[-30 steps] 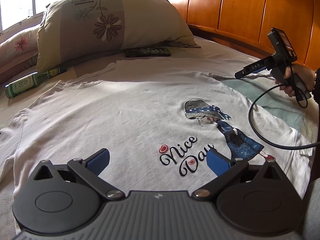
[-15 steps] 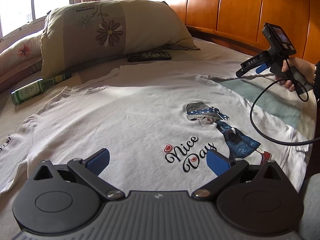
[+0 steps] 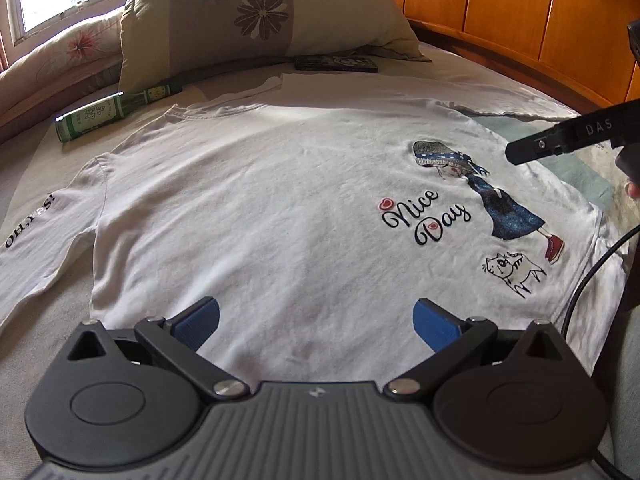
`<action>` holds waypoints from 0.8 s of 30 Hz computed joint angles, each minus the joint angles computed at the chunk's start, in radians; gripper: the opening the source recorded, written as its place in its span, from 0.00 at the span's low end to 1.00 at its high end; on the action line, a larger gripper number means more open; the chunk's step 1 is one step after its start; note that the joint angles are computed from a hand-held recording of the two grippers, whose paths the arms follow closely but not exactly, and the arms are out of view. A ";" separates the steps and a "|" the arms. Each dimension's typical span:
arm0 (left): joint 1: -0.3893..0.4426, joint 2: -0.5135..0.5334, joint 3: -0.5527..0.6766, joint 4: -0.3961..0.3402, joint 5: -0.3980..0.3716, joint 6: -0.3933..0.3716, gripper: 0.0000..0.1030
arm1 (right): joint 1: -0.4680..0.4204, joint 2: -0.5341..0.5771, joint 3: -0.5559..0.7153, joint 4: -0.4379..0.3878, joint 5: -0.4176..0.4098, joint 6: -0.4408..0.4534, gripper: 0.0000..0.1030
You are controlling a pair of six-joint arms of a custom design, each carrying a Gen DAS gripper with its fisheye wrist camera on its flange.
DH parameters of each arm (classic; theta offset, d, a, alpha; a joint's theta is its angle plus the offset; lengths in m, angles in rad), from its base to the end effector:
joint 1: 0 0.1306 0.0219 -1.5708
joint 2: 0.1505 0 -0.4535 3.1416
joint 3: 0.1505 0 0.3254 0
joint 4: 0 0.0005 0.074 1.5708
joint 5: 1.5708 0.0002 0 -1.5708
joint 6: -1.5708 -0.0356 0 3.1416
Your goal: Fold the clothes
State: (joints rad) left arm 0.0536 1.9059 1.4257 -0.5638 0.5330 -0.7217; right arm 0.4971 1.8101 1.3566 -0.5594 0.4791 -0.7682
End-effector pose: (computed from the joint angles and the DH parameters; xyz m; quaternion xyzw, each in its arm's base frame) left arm 0.5748 0.0122 0.2908 0.3702 0.8575 -0.1405 0.3287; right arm 0.4849 0.2438 0.3178 0.1909 0.9165 -0.0258 0.3506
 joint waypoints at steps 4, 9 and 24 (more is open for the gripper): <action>0.033 -0.018 -0.064 0.029 -0.031 -0.035 0.99 | 0.048 0.068 0.049 -0.101 -0.009 -0.050 1.00; 0.089 -0.037 -0.084 -0.038 0.009 -0.080 0.99 | 0.086 0.064 -0.012 -0.064 0.034 -0.152 1.00; 0.075 -0.094 -0.165 -0.080 0.037 -0.260 0.99 | 0.109 0.053 -0.077 0.032 0.105 -0.189 1.00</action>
State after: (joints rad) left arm 0.1281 1.8123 1.2604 -0.6439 0.5696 -0.9813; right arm 0.6060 1.8626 1.2798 -0.5272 0.5841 -0.9568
